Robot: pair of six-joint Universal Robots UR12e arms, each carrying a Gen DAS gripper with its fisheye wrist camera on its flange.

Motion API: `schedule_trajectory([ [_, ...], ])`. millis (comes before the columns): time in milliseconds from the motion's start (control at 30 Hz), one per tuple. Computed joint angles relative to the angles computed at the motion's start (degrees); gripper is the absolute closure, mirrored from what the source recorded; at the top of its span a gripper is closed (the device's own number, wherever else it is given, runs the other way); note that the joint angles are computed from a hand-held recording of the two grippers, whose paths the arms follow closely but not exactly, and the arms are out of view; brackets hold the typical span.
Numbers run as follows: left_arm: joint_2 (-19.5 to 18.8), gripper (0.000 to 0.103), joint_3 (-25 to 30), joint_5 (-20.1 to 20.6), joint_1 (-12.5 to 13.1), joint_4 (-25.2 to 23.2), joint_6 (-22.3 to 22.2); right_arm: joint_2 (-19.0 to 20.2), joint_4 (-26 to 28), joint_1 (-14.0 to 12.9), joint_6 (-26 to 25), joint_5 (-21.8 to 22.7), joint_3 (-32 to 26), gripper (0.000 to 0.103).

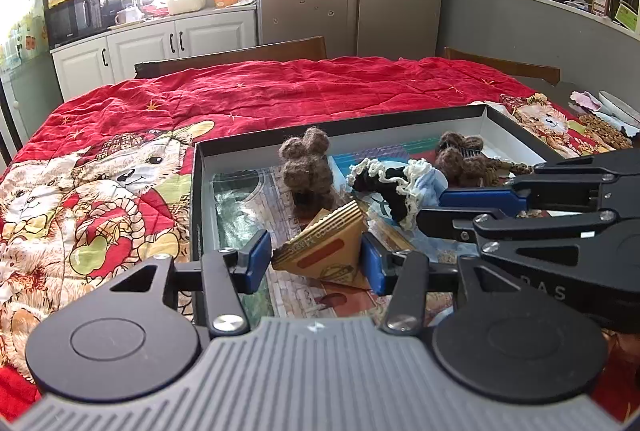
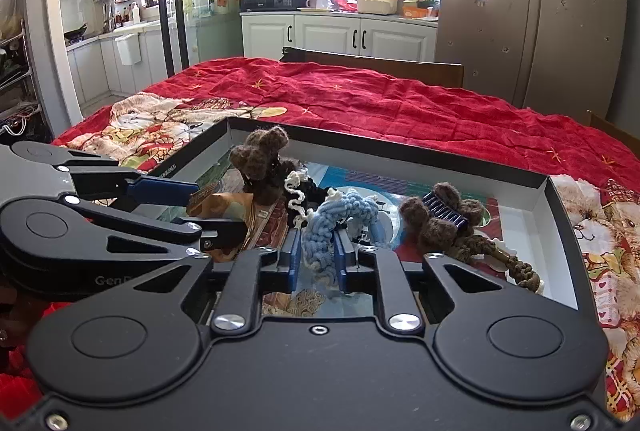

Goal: Organize objects
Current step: 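Lower both held items into the box and open both tools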

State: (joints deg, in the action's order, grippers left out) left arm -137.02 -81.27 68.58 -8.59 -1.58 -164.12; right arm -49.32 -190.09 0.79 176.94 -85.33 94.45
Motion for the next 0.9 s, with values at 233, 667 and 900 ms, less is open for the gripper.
schedule_trajectory([
  [233, 0.2, 0.038, -0.3, 0.1, 0.1, 0.3, 0.0, -0.5, -0.9, -0.1, 0.6, 0.5, 0.6, 0.079],
  [667, 1.5, 0.028, -2.0, 0.0, 0.2, 3.3, -0.4, -3.0, -2.7, -0.8, 3.3, 2.2, 3.2, 0.078],
  [900, 2.5, 0.025, -3.2, -0.7, 0.5, 4.2, -0.6, -4.7, -3.7, -1.0, 3.6, 2.5, 5.3, 0.073],
])
